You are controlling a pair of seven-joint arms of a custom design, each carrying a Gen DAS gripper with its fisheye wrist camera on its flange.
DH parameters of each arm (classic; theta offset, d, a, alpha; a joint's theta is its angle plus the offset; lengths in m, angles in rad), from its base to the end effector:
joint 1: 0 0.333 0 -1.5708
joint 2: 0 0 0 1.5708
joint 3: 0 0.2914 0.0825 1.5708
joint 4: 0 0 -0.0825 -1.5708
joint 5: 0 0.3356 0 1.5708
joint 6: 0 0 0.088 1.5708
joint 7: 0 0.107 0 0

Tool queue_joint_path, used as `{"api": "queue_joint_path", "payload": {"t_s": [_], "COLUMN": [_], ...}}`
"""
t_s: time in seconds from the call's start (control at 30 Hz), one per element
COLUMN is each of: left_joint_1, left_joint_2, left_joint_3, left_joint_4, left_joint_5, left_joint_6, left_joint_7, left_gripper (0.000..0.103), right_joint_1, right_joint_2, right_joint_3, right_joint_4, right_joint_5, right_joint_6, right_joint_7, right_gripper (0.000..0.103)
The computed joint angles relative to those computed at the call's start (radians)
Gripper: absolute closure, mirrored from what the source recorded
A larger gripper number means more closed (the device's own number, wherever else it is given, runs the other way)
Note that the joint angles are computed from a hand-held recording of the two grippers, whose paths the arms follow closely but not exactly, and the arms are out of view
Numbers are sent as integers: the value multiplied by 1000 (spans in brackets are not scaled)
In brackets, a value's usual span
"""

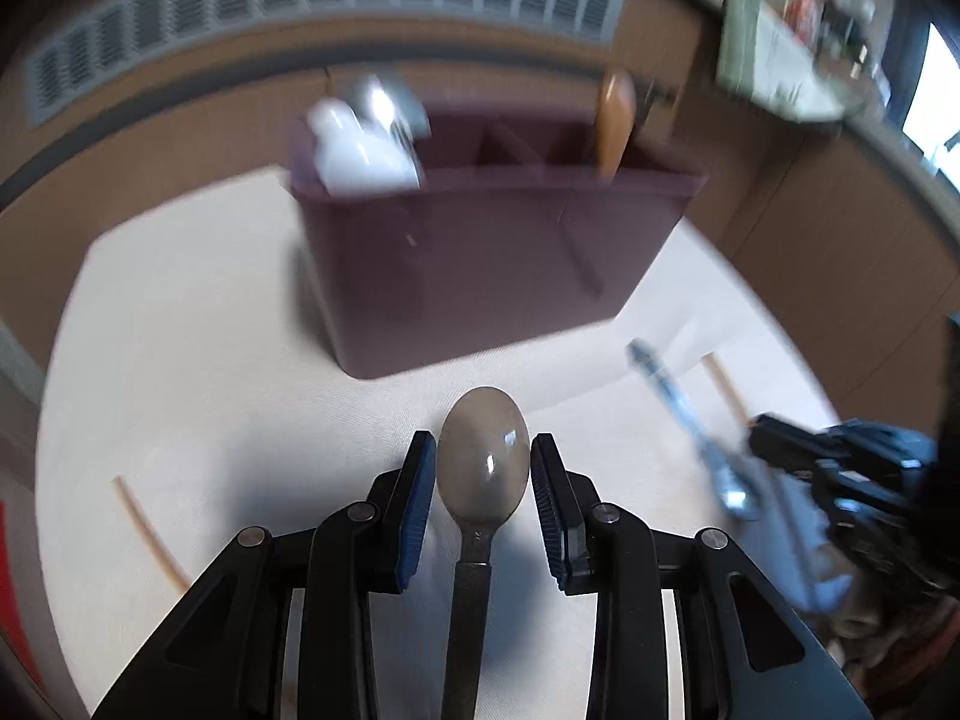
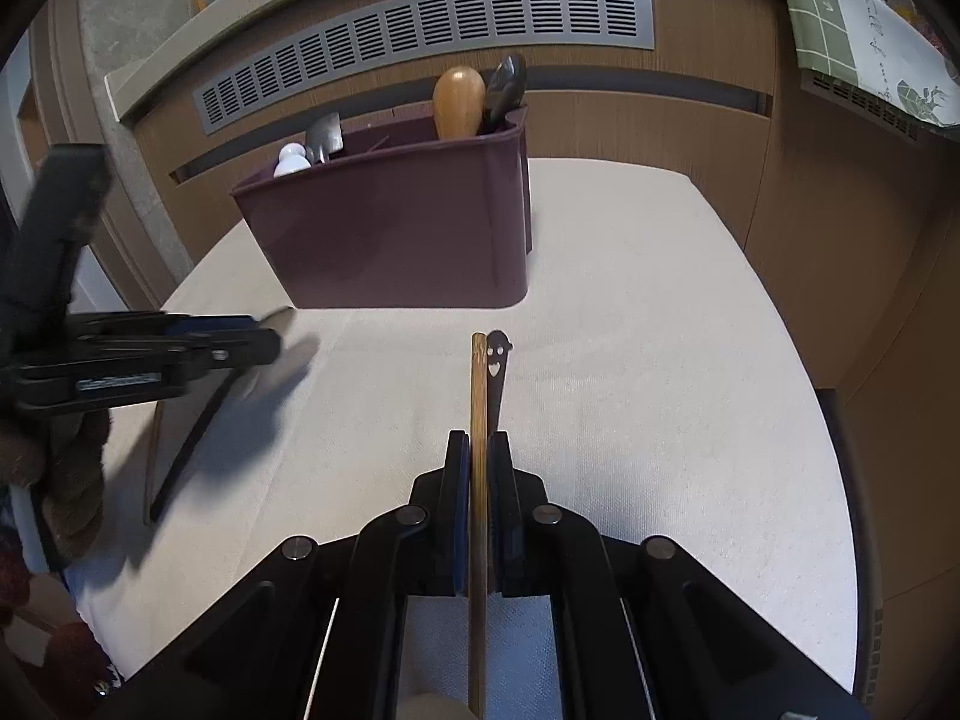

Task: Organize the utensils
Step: 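Lift the brown spoon with the left tool while the right tool lifts the chopstick above the caddy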

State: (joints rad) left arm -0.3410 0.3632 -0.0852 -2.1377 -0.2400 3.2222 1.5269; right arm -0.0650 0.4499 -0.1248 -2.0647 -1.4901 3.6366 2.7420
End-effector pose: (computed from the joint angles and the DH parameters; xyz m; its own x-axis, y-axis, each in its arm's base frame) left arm 0.5405 -0.2167 0.3325 -0.1870 -0.9619 0.1994 -0.7775 0.0209 -0.6286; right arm 0.5182 0.0350 0.2945 0.3607 -0.9252 -0.1180 -0.6989 -0.1843 -0.6911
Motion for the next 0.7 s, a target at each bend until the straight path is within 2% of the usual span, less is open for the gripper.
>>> {"api": "queue_joint_path", "payload": {"t_s": [0.1,0.17,0.27,0.3,0.43,0.5,0.7], "left_joint_1": [114,164,177,141,91,145,135], "left_joint_2": [-91,-143,-193,-194,-205,-235,-231], "left_joint_3": [-133,-187,-197,-182,-151,-171,-159], "left_joint_4": [-132,-205,-266,-264,-264,-301,-301], "left_joint_5": [-24,-9,18,-24,-78,6,10], "left_joint_6": [159,249,321,330,342,343,344], "left_joint_7": [7,-17,-54,-33,6,-68,-78], "left_gripper": [70,70,70,70,70,70,71], "right_joint_1": [-2,-10,-21,-24,-32,-36,-56], "right_joint_2": [-24,-42,-68,-77,-112,-126,-142], "right_joint_3": [5,18,41,49,73,82,109], "right_joint_4": [-34,-62,-99,-110,-153,-168,-187], "right_joint_5": [58,108,172,188,260,293,336], "right_joint_6": [10,17,18,16,10,10,-1], "right_joint_7": [-59,-110,-174,-192,-271,-306,-352], "right_gripper": [98,98,98,98,98,98,98]}}
